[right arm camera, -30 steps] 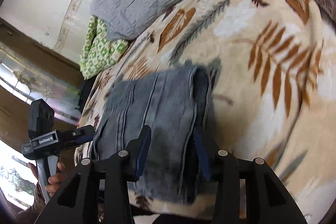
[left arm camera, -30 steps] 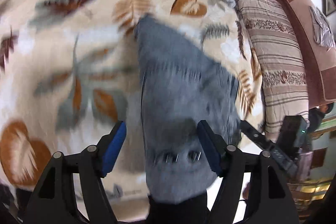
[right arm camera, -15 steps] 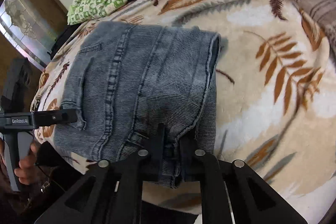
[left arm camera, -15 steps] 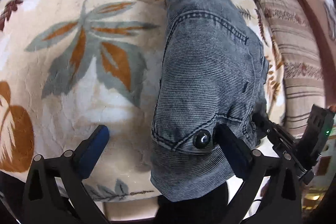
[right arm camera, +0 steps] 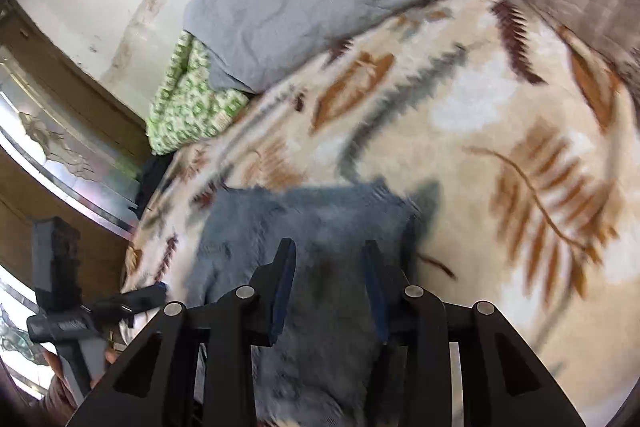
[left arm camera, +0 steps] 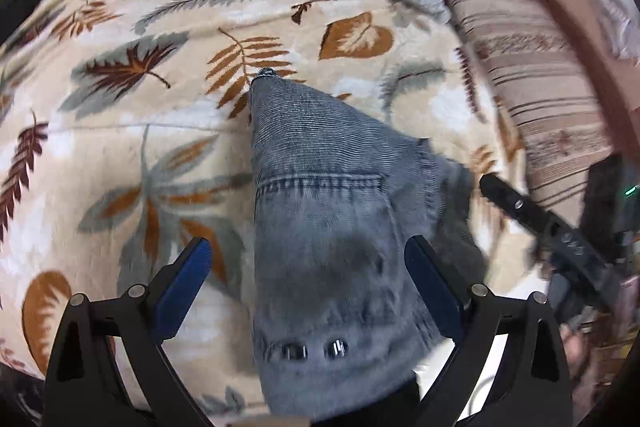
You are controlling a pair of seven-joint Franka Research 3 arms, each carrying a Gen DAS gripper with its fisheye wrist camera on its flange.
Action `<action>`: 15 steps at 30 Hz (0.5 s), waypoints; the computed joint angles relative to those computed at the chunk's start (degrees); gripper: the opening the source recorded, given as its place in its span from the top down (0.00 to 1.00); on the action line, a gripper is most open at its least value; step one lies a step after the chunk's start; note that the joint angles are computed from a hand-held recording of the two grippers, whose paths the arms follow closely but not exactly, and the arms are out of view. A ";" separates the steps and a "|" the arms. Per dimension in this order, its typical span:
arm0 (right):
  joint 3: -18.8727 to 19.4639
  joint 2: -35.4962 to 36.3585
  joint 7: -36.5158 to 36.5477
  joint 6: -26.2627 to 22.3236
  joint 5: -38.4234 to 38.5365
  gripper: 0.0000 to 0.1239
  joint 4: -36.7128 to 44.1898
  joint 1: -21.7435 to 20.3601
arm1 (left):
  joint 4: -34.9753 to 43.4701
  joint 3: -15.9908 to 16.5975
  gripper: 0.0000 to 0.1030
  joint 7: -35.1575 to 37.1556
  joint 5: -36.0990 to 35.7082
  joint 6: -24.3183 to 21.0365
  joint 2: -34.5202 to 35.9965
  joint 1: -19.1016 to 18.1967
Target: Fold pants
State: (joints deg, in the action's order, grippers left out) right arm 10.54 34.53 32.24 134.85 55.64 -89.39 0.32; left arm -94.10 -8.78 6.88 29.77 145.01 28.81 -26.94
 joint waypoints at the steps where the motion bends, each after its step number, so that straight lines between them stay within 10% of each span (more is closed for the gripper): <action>1: -0.49 1.12 0.86 1.04 -1.83 0.71 1.21 1.49 | 2.99 -0.13 0.05 1.47 -0.35 -3.01 2.28 -0.24; 6: -2.75 6.59 6.83 4.32 -12.15 0.72 5.60 5.66 | 4.99 0.11 0.05 1.34 -2.26 -2.06 6.26 -0.04; 15: 0.09 4.75 8.53 0.49 -9.95 0.66 5.26 0.18 | 6.27 0.71 0.05 2.45 -1.56 -5.78 5.37 -1.58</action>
